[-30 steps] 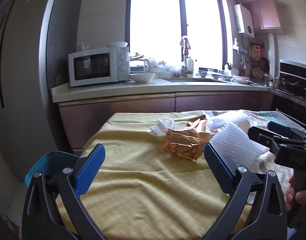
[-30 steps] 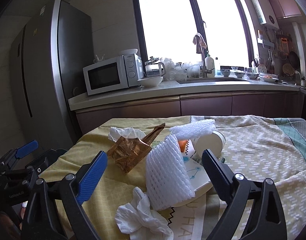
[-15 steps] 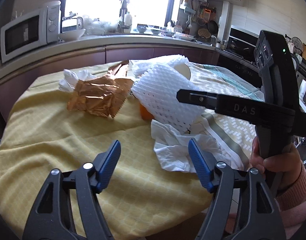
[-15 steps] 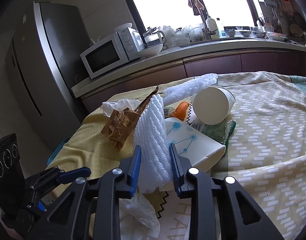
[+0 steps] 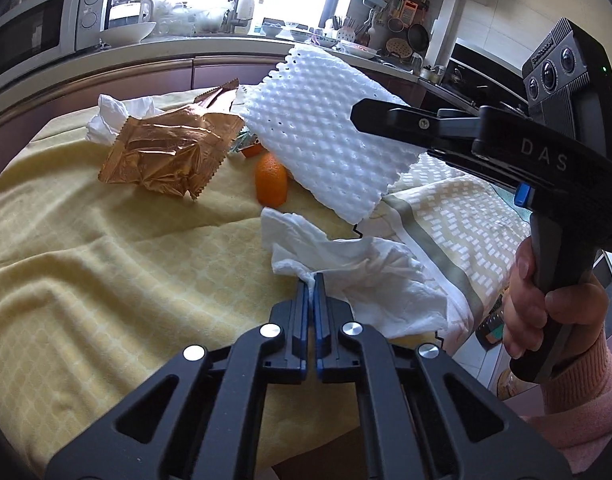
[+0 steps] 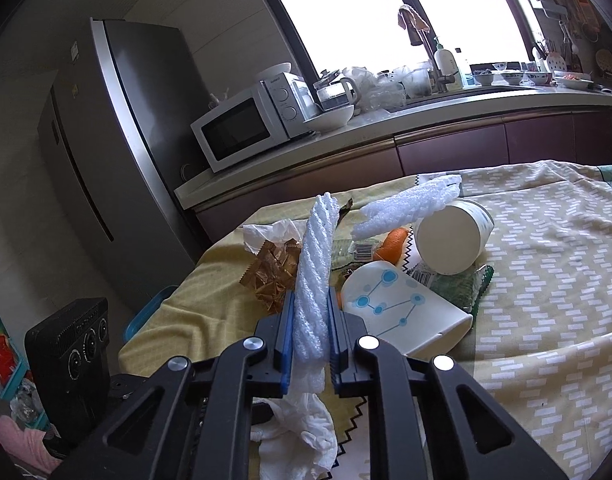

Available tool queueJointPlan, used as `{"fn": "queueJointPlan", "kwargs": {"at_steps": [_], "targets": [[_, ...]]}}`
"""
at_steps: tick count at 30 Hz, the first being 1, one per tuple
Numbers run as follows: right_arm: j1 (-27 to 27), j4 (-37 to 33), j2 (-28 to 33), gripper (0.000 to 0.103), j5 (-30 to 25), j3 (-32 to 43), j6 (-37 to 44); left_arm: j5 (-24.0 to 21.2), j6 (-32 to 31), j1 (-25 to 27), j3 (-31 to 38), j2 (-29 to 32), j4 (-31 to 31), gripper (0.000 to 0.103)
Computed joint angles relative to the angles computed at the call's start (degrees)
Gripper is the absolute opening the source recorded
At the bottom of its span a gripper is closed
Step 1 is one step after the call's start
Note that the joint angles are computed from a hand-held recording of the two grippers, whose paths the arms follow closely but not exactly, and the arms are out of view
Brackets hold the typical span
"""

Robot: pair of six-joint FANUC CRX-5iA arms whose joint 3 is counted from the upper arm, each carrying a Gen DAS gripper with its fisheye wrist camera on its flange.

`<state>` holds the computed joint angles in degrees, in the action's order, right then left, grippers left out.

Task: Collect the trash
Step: 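Grasp the white foam net with the right tool while the left tool grasps a white tissue, then carry the tissue and foam net to the teal bin and release both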

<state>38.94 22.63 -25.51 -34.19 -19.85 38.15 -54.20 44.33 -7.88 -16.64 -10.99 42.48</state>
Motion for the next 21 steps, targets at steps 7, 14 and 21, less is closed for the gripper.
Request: {"fn": "queueJointPlan", "kwargs": {"at_steps": [7, 14, 21], "targets": [[0.74, -2.13, 1.19, 0.014, 0.89, 2.7, 3.44, 0.21, -2.97, 4.63, -1.54, -5.0, 3.74, 0.003], [1.92, -9.09, 4.7, 0.014, 1.59, 8.31, 11.96, -0.84, -4.19, 13.79, -2.15, -9.58, 5.12, 0.003], [1.88, -23.9, 12.07, 0.014, -0.45, 19.11, 26.11, -1.63, -3.58, 25.92, -2.14, -12.3, 4.95, 0.003]]}}
